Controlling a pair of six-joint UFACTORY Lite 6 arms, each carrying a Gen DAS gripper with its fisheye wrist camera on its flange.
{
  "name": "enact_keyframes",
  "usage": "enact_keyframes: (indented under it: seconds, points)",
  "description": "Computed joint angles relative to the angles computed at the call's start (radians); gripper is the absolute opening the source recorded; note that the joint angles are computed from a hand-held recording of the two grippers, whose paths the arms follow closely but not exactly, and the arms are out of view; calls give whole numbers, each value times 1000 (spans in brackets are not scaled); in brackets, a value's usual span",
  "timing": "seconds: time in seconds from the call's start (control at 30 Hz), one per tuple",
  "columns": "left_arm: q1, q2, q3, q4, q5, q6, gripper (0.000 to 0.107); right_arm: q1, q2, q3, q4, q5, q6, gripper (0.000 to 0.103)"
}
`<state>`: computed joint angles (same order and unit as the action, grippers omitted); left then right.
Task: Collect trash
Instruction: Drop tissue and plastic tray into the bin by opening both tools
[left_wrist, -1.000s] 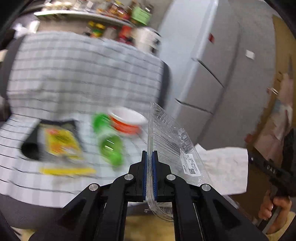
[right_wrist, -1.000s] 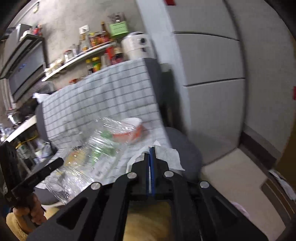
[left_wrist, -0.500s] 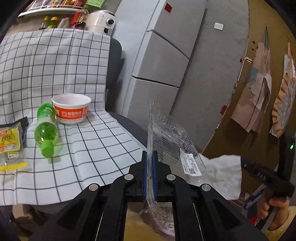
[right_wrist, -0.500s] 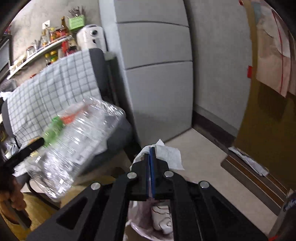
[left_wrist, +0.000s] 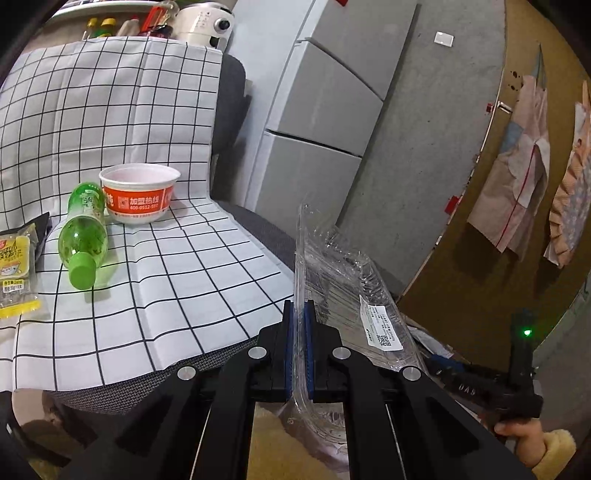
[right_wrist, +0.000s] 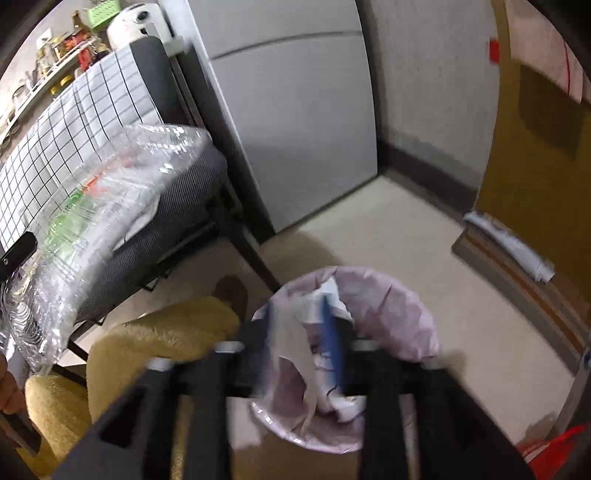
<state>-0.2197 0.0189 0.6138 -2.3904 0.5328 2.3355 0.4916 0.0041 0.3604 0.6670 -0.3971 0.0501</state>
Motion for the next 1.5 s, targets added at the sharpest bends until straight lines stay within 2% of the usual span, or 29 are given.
enact_keyframes:
  seconds: [0.17,0.37,0.57,0.77,0.9,0.93,0.97,1.0,1.23,1.37,1.5]
  points:
    - [21,-6,-3,36,12,-34,5,46,-35,9,180,-14,-159,40]
    - [19,-3,-5,112,31,-80,5,100,-217,-19,478,-62,-449,40]
    - [-43,101,50,257,45,-173,5,120,-402,-26,715,-112,-716,40]
    - [-175,226,144,262,35,-173,5,77,-520,-72,752,-110,-780,40]
    - [-257,364,304,339,-18,-277,9,-8,-589,-119,737,-73,-799,40]
    - [-273,395,340,347,-41,-303,21,-30,-604,-129,731,-60,-800,40]
    - [-282,419,366,353,-50,-316,43,-42,-608,-137,719,-53,-789,40]
    - [-294,436,381,317,-64,-288,50,-63,-608,-145,697,-38,-772,40]
    - [-244,363,295,172,-95,-151,51,-80,-510,-140,508,-12,-588,40]
    - [-173,255,195,55,-135,-30,51,-11,-442,-95,511,-38,-566,40]
    - [-85,138,90,32,-132,8,51,80,-381,-27,571,-76,-609,40]
